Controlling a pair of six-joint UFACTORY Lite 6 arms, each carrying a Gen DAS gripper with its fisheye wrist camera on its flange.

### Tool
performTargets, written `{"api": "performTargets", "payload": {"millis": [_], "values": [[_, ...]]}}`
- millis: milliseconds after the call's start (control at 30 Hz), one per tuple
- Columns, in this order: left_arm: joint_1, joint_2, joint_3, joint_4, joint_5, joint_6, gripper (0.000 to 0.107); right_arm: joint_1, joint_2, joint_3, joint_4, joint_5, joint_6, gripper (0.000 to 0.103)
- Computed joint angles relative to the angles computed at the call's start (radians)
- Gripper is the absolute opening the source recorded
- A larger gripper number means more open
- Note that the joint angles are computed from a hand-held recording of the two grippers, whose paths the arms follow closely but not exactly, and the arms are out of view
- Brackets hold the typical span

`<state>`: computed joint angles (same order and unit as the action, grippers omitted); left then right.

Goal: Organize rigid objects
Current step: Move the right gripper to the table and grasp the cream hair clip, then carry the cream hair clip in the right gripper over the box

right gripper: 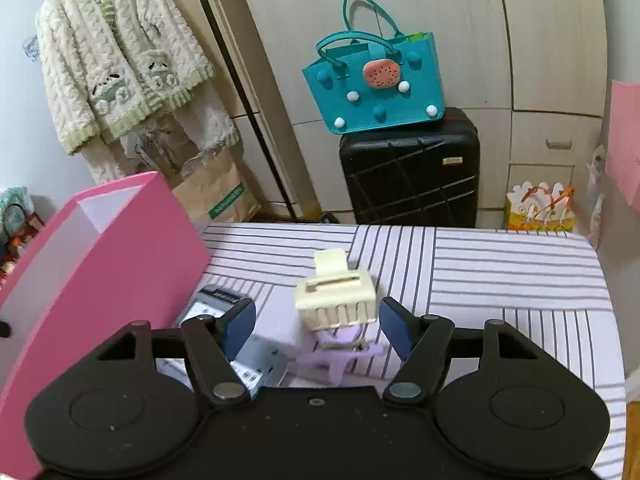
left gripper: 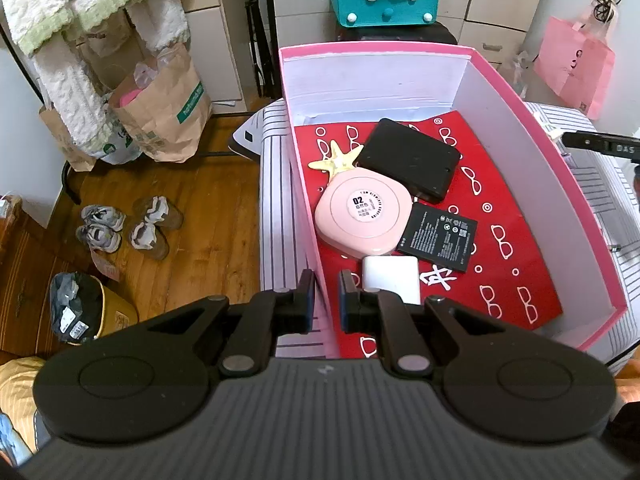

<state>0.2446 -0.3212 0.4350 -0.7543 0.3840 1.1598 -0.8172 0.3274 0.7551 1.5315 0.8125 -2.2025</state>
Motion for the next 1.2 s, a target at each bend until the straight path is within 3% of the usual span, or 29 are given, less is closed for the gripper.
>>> {"api": "performTargets", "payload": {"millis": [267,467,500,567,833,1200], "values": [[-0.023,-0.022,-0.026,-0.009,-0.040,0.004,0.011,0.103,0.070,-0.012,0.276,-0.093,-0.293,0.076],[-0.034,-0.033,-0.036,-0.002,-0.056,0.008,0.011,0.099,0.104,0.037,0.221,-0.044,-0.229,0.075],[-0.034,-0.036,-0.039,-0.007,-0.058,0.014,0.011,0.103,0.097,0.027,0.247,-0.044,-0.272,0.072],[-0.032,-0.040,-0.045,-0.026,-0.061,0.036,0.011,0.122,0.082,0.012,0.280,-0.068,-0.347,0.056],[-0.032,-0.038,-0.043,-0.026,-0.054,0.037,0.011,0.090,-0.004,-0.042,0.240,-0.035,-0.306,0.056],[-0.004,-0.026,-0.040,-0.101,-0.039,0.138,0.011,-0.012,-0.331,-0.227,0.040,0.066,-0.144,0.056]]}}
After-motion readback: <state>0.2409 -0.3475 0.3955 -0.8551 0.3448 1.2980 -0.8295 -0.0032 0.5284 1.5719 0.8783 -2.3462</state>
